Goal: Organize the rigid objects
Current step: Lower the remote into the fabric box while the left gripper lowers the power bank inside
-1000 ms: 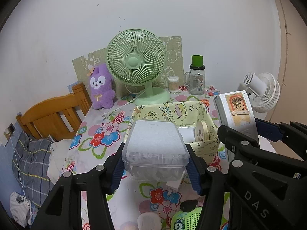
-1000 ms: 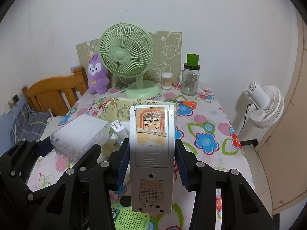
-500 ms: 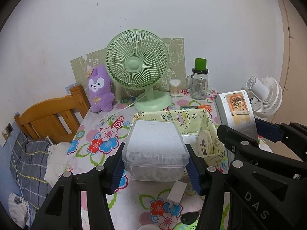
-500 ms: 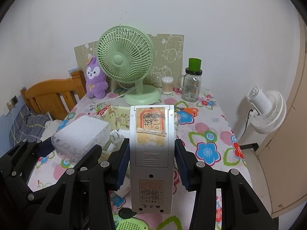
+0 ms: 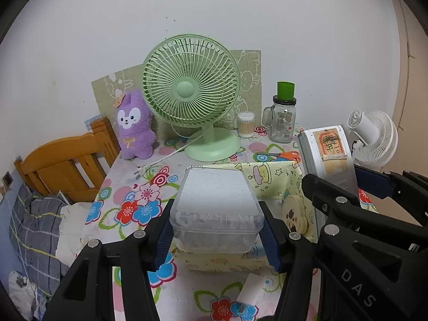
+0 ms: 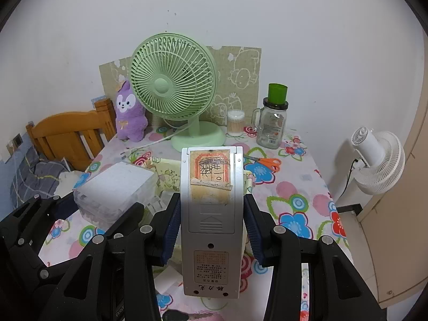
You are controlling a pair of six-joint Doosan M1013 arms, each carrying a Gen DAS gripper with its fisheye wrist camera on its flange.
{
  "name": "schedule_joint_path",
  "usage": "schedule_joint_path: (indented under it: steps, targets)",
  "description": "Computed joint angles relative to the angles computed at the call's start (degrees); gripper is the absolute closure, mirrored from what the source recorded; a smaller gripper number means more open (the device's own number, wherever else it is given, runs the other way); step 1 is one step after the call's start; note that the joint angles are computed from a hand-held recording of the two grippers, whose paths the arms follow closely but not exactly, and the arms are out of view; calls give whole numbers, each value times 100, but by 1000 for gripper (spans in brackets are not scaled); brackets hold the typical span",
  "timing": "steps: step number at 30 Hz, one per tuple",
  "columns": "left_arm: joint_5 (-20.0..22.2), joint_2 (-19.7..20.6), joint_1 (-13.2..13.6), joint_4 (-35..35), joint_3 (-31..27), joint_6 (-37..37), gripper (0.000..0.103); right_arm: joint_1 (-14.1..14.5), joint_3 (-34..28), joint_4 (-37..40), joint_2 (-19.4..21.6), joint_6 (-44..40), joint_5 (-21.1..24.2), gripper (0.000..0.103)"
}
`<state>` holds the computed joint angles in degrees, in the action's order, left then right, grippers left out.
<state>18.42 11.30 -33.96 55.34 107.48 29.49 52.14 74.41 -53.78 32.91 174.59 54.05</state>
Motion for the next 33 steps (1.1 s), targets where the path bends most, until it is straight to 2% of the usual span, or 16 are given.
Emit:
schedule_joint_path:
  steps: [18,33]
  targets:
    - [-230,477,225,-1582,-447,1630,44,-303,-279,387,266,-247,-129,55]
    - [-120,867,379,-2725,-695,2818,44,-526,-456,1045,543,-578,-369,55]
